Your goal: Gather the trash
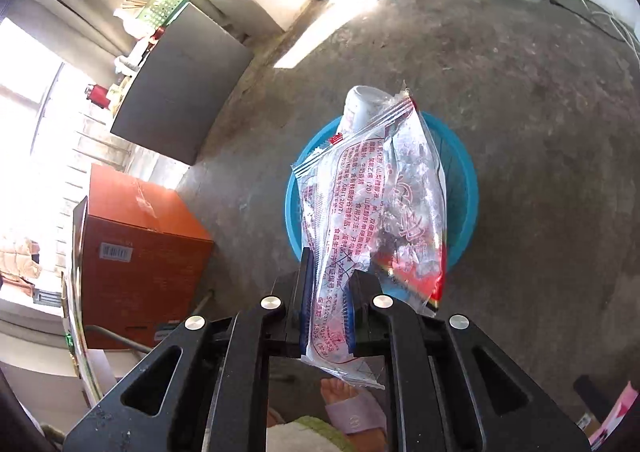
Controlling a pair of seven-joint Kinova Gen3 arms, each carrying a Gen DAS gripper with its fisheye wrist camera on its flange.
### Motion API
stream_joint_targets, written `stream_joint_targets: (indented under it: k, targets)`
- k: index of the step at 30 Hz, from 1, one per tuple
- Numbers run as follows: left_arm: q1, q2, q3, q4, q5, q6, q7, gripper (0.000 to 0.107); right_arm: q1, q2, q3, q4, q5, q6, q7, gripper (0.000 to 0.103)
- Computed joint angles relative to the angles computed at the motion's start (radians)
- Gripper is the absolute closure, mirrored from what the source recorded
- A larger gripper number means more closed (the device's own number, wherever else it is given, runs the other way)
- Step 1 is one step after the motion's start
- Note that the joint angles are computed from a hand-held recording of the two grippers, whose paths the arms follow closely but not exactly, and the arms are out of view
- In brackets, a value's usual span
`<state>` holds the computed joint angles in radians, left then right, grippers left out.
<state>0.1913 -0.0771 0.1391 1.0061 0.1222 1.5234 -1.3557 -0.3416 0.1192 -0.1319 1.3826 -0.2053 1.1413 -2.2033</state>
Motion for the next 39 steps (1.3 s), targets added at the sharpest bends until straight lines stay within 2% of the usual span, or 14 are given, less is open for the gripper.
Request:
stream_joint_targets:
  k: [1, 3, 4, 8, 12, 19, 21, 25, 30, 32, 33, 34, 37, 39]
  targets:
    - [-0.006, -0.027, -0.01, 0.005, 0.01, 0.01, 0.004, 0.027, -0.008, 0.025, 0.0, -0.02, 0.023, -0.004, -0.005, 0.077]
    - [-0.023, -0.086, -0.032, 0.028, 0.033, 0.026, 0.022, 0.027, -0.022, 0.069, 0.001, -0.04, 0.052, -0.022, -0.012, 0.061]
    - [-0.031, -0.121, -0.045, 0.051, 0.048, 0.026, 0.03, 0.026, -0.022, 0.089, 0.001, -0.043, 0.051, -0.031, -0.004, 0.057]
    - [-0.072, -0.256, -0.055, 0.123, 0.037, 0.042, 0.071, 0.025, -0.053, 0.148, 0.016, -0.068, 0.097, 0.01, -0.052, 0.054]
    - [-0.124, -0.369, -0.042, 0.175, -0.007, 0.081, 0.113, 0.024, -0.051, 0.08, 0.017, 0.005, 0.101, -0.034, -0.091, 0.053]
    - [-0.158, -0.484, -0.048, 0.212, 0.002, 0.15, 0.154, 0.024, -0.062, -0.093, -0.011, 0.058, 0.189, -0.002, -0.146, 0.053]
    - [-0.165, -0.507, -0.043, 0.205, 0.009, 0.161, 0.166, 0.024, -0.046, -0.144, -0.065, 0.047, 0.237, 0.036, -0.168, 0.053]
    - [-0.192, -0.548, -0.017, 0.175, 0.006, 0.19, 0.188, 0.022, 0.019, -0.255, -0.251, 0.002, 0.335, 0.121, -0.189, 0.046]
    - [-0.236, -0.586, 0.015, 0.113, -0.007, 0.253, 0.211, 0.017, 0.04, -0.363, -0.482, -0.083, 0.496, 0.226, -0.229, 0.016]
    - [-0.259, -0.594, 0.03, 0.08, -0.014, 0.286, 0.215, 0.014, 0.045, -0.401, -0.575, -0.104, 0.578, 0.245, -0.248, 0.008]
    - [-0.277, -0.593, 0.044, 0.06, -0.022, 0.306, 0.214, 0.013, 0.04, -0.413, -0.617, -0.118, 0.618, 0.261, -0.263, 0.008]
    - [-0.296, -0.593, 0.056, 0.035, -0.033, 0.332, 0.211, 0.012, 0.017, -0.424, -0.641, -0.125, 0.656, 0.269, -0.282, 0.008]
    - [-0.355, -0.608, 0.083, -0.028, -0.056, 0.399, 0.201, 0.01, -0.08, -0.438, -0.647, -0.141, 0.713, 0.287, -0.337, 0.008]
    - [-0.386, -0.622, 0.086, -0.062, -0.053, 0.437, 0.206, 0.01, -0.079, -0.448, -0.661, -0.154, 0.696, 0.278, -0.333, 0.008]
